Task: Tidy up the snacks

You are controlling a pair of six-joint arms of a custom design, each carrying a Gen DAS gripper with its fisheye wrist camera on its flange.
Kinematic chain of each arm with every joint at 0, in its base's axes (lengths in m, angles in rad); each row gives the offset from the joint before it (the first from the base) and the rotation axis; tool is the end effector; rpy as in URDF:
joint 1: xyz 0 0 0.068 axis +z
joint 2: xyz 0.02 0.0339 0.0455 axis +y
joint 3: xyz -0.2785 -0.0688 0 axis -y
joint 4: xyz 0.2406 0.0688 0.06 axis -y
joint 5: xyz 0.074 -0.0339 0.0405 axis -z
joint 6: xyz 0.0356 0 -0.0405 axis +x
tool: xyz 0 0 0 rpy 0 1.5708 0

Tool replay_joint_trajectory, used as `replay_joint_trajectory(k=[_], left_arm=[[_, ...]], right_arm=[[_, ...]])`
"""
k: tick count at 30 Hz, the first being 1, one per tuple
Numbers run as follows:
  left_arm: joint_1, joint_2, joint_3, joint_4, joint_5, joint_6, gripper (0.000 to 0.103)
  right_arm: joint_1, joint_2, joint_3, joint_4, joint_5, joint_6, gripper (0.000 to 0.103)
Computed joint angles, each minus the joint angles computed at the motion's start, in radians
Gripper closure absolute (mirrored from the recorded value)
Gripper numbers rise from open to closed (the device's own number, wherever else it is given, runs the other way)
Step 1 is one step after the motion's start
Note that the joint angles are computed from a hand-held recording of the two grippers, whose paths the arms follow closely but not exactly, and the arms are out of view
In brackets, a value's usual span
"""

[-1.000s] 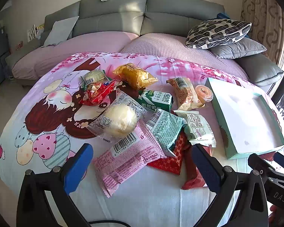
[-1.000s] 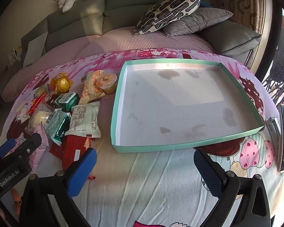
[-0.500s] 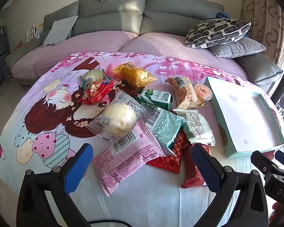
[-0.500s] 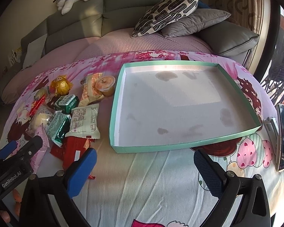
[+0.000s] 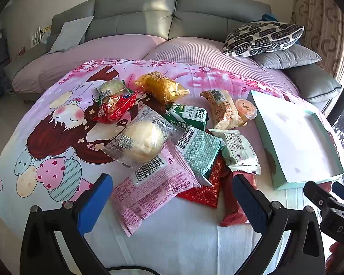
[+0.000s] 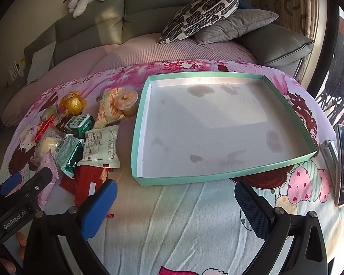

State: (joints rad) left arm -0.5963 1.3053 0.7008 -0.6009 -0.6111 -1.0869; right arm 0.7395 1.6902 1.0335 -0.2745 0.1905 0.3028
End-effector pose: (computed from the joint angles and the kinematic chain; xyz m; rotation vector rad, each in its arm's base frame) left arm 0.1901 -0.1043 0.1985 -0.7322 2.3378 0.1770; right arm 0.2597 0.2278 0.2032 -0.4621 2.4462 0.2041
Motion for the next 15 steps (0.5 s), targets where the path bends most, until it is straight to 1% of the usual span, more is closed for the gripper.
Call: replay_joint_trajectory(k=[6, 11, 15], left_arm=[[0.023, -0.037, -0.039, 0.055, 0.036, 0.02, 0.0], [0.031, -0.058, -0.06, 0.089, 0.046, 0.035, 0.0], [0.048, -0.1, -0.09, 0.117, 0.068, 0.065, 0.0]], right_arm=[[0.004, 0.006, 0.006, -0.003, 0.003, 0.003, 0.0], [0.014, 0.014, 0.005, 0.015, 0.017, 0.012, 0.0], [0.011, 0.012, -0.007, 0.069, -0.041, 0.036, 0.0]])
